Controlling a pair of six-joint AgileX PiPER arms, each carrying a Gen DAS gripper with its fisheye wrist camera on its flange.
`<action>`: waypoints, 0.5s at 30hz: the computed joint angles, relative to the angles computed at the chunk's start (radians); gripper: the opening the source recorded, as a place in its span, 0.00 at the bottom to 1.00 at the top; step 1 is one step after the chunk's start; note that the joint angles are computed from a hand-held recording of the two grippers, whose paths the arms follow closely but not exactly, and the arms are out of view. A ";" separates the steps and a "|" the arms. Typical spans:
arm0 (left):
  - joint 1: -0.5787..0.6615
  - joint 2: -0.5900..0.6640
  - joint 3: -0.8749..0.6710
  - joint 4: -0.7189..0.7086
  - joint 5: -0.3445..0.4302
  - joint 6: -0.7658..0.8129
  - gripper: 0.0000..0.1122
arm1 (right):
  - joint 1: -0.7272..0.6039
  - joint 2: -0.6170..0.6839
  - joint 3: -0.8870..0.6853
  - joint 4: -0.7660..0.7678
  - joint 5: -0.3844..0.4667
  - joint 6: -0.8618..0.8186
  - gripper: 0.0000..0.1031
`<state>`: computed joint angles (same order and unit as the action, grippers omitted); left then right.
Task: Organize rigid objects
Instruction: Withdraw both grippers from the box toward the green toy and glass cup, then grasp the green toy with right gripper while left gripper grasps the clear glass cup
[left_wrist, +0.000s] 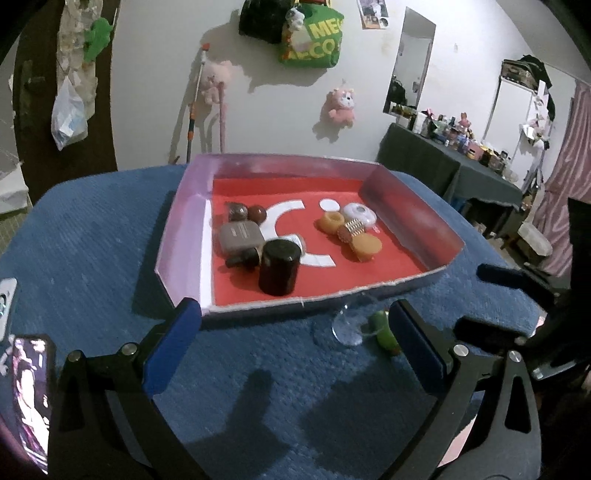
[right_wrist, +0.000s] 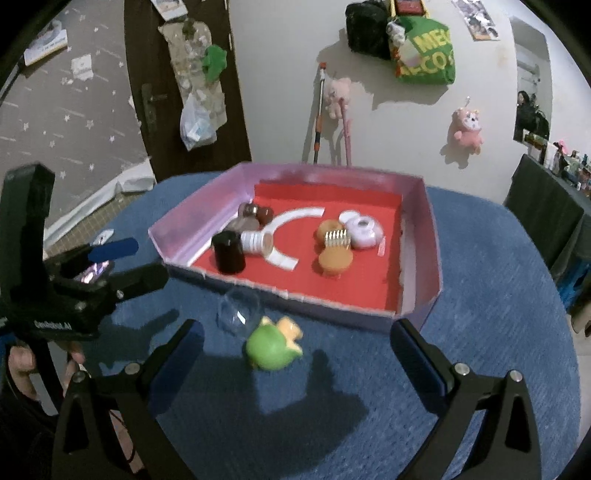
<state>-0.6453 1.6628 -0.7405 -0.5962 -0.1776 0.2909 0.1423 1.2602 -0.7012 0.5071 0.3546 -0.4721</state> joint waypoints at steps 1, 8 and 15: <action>0.002 0.005 0.001 0.072 0.006 -0.070 0.92 | 0.002 0.007 0.012 0.013 -0.005 -0.013 0.89; -0.018 0.044 -0.024 0.036 0.020 -0.024 0.92 | 0.014 0.113 0.024 0.023 -0.023 -0.028 0.80; -0.036 0.102 -0.074 0.040 0.062 -0.005 0.92 | 0.055 0.204 -0.001 0.046 -0.053 -0.054 0.77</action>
